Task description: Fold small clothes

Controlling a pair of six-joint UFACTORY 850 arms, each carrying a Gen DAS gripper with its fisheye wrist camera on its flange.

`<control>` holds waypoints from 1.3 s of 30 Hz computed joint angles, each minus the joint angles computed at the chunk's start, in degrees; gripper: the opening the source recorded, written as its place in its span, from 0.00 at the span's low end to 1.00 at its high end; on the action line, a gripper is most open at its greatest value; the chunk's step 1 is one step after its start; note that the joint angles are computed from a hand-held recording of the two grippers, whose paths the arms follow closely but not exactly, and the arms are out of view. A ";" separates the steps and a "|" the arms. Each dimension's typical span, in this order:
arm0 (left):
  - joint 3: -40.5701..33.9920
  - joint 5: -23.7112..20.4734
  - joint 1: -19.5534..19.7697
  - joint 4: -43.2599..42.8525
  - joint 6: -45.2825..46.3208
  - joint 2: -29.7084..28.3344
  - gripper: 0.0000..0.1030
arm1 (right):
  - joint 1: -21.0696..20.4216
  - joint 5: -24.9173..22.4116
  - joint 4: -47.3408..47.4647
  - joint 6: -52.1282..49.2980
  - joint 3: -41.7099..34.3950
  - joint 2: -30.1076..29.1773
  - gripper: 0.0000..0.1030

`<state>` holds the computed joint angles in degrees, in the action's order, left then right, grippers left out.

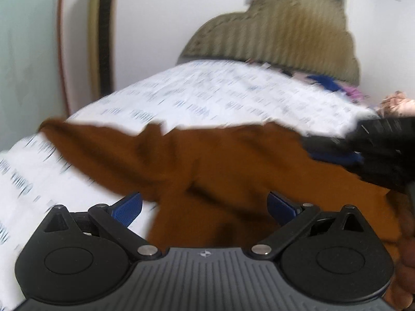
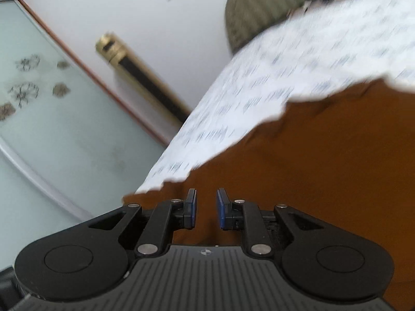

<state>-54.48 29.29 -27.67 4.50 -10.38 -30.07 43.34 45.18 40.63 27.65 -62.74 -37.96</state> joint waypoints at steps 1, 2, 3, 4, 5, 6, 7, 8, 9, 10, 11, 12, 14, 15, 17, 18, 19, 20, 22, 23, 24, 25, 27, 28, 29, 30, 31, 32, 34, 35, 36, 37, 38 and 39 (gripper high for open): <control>-0.96 0.28 -0.67 0.44 -0.14 -0.44 1.00 | 0.54 1.19 4.38 -3.77 2.07 1.62 0.21; -2.08 0.25 -1.22 1.40 -0.50 -1.08 1.00 | 1.17 2.26 10.09 -8.12 3.92 3.07 0.21; -3.77 -0.60 -1.91 1.73 -0.41 -2.04 1.00 | 1.63 3.43 14.93 -11.14 5.91 4.48 0.21; -5.59 -1.79 -2.71 0.69 0.55 -3.12 1.00 | 1.79 4.32 17.37 -11.88 7.85 5.61 0.21; -6.98 -2.38 -3.24 0.43 1.06 -4.12 1.00 | 1.78 4.86 19.24 -10.99 10.11 6.82 0.21; -8.70 -3.18 -3.77 -0.15 2.03 -5.40 1.00 | 1.81 5.16 20.84 -9.34 12.29 7.91 0.21; -10.18 -4.03 -4.39 -3.14 4.89 -6.56 1.00 | 1.99 5.74 21.83 -7.67 14.17 8.65 0.21; -11.71 -4.59 -5.08 -7.73 9.31 -7.90 1.00 | 2.22 6.27 22.55 -6.12 15.96 9.22 0.21; -12.94 -5.09 -5.51 -10.80 12.44 -9.03 1.00 | 2.46 6.42 23.41 -4.76 17.40 9.51 0.21; -14.15 -6.08 -5.77 -13.83 15.45 -10.09 1.00 | 2.60 6.61 23.23 -2.80 18.79 9.54 0.21; -15.29 -7.28 -5.93 -17.08 18.47 -11.05 1.00 | 2.54 6.47 22.75 -1.01 19.91 9.50 0.21; -15.90 -8.04 -6.11 -19.98 21.03 -11.75 1.00 | 2.64 6.45 23.29 0.32 20.59 8.93 0.21; -17.29 -8.50 -6.00 -26.06 26.85 -13.36 1.00 | 2.40 5.68 26.51 1.12 21.32 8.05 0.21; -17.32 -7.94 -5.95 -27.21 27.79 -13.70 1.00 | 2.34 5.50 27.70 2.49 21.54 7.39 0.20; -17.02 -7.37 -5.41 -24.17 24.17 -13.98 1.00 | 2.02 6.95 26.30 9.51 23.32 6.14 0.08; -16.87 -7.26 -5.18 -23.09 22.75 -13.95 1.00 | 1.82 8.18 24.58 13.14 23.97 5.30 0.00; -16.77 -7.14 -5.16 -23.03 22.59 -13.92 1.00 | 1.64 8.91 23.05 16.10 24.69 4.98 0.00; -16.73 -7.02 -5.24 -23.67 23.39 -13.88 1.00 | 1.39 9.58 21.36 19.09 25.45 5.00 0.00; -16.53 -6.53 -5.46 -25.61 25.43 -13.76 1.00 | 1.83 13.27 19.28 24.91 27.18 5.29 0.03; -16.34 -6.04 -5.52 -26.99 26.68 -13.68 1.00 | 2.11 14.76 19.97 25.24 27.55 5.68 0.05; -16.32 -5.63 -5.56 -28.32 27.82 -13.74 1.00 | 2.54 15.55 21.39 24.57 27.85 6.07 0.09; -16.54 -5.41 -5.53 -29.91 28.90 -13.96 1.00 | 2.53 15.12 23.43 22.79 27.63 6.43 0.09; -16.91 -5.74 -5.02 -28.18 26.27 -14.38 1.00 | 0.96 8.30 26.36 14.66 26.00 6.95 0.01; -16.88 -5.83 -4.90 -27.59 25.44 -14.36 1.00 | 0.44 6.66 26.81 13.11 25.45 6.37 0.00; -16.77 -5.80 -4.92 -27.83 25.73 -14.25 1.00 | 0.38 7.42 26.68 13.52 25.33 5.74 0.00; -16.67 -5.83 -4.98 -28.12 26.33 -14.11 1.00 | 0.16 7.55 25.86 14.94 25.67 5.80 0.00; -16.38 -5.94 -4.91 -27.70 26.12 -13.80 1.00 | -0.06 6.98 25.53 16.05 25.98 6.41 0.00; -15.74 -6.00 -4.58 -25.50 24.09 -13.22 1.00 | 0.12 6.98 25.92 16.07 26.16 7.01 0.01; -13.98 -5.34 -3.64 -21.01 19.73 -11.77 1.00 | 1.29 8.40 27.31 14.08 26.14 8.05 0.19; -13.17 -4.76 -3.27 -21.79 20.27 -11.06 1.00 | 2.17 8.95 29.06 12.11 25.73 8.58 0.19; -12.47 -4.23 -2.81 -22.54 21.08 -10.45 1.00 | 3.04 9.85 30.36 9.95 25.28 9.13 0.19; -11.80 -3.98 -2.21 -22.48 21.22 -9.85 1.00 | 3.94 10.64 31.67 6.75 24.38 9.53 0.19; -10.89 -3.80 -1.19 -20.64 19.57 -9.05 1.00 | 4.46 11.01 32.63 3.42 23.21 9.64 0.19; -10.06 -3.57 -0.30 -18.94 17.81 -8.35 1.00 | 4.75 11.18 32.81 0.64 22.08 10.08 0.19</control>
